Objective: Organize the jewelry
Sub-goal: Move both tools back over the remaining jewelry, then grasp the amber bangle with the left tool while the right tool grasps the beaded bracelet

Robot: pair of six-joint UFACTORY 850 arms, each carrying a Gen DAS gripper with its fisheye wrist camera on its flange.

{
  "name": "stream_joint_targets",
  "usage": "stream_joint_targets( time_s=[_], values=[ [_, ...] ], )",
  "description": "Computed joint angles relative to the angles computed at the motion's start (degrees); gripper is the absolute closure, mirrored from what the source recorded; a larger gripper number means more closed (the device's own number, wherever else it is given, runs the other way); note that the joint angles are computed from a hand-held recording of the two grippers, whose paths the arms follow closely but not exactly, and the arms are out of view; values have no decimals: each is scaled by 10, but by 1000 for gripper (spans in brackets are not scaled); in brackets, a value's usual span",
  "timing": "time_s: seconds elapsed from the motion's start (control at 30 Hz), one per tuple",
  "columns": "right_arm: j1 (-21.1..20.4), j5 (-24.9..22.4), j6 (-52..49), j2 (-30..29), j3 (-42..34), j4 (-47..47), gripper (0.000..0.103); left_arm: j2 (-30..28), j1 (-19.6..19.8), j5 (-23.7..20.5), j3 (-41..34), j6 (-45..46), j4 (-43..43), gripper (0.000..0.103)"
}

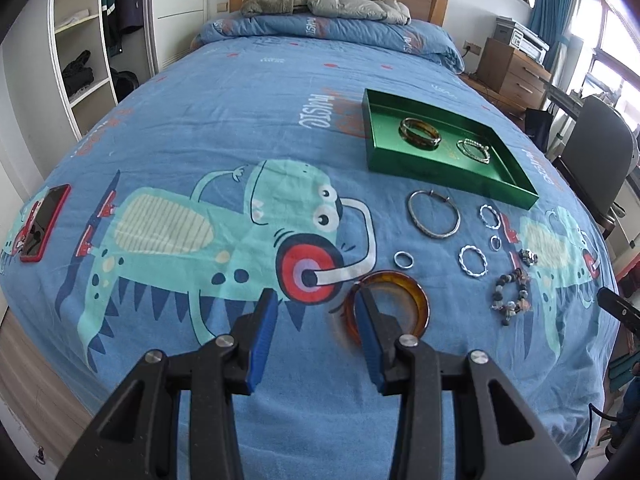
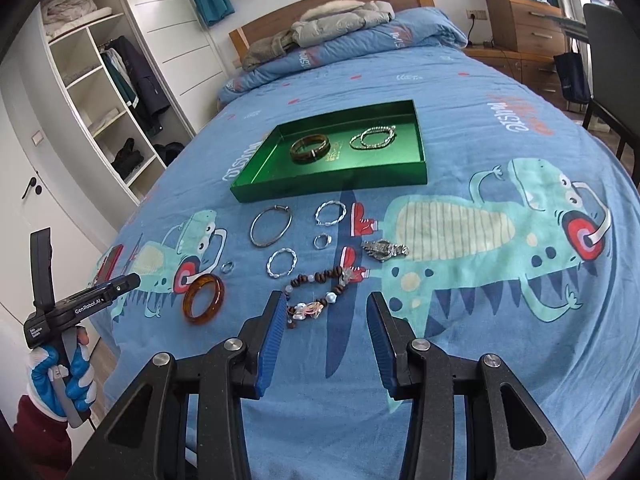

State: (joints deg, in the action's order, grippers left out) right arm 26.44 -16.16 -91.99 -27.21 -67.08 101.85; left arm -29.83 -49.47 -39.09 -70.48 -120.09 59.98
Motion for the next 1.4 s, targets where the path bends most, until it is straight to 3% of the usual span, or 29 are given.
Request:
stream_joint_targets(
  time_s=[0.27, 0.57, 0.83, 1.07, 1.13, 1.27, 1.4],
  values=[
    [4, -27, 160, -66, -56, -147, 61, -41, 23, 67, -31, 66, -37, 65],
    [2, -77, 293, -135, -122, -250, 67, -73, 52, 113, -62, 204, -170, 65],
    [10, -73, 353, -167, -163, -303, 67, -97, 62, 103, -92, 302, -250, 66],
    [26, -43, 449, -193, -206, -420, 70, -116, 67, 85, -117, 350, -282, 66],
    [34, -27, 494, -200, -216, -480, 76, -121, 68, 79, -124, 356, -285, 67],
    [36, -7, 494, -200, -211, -498, 87, -132, 66, 63, -139, 360, -281, 74],
    [33, 1, 454, -196, -203, -471, 88, -154, 63, 33, -173, 376, -277, 85]
  ],
)
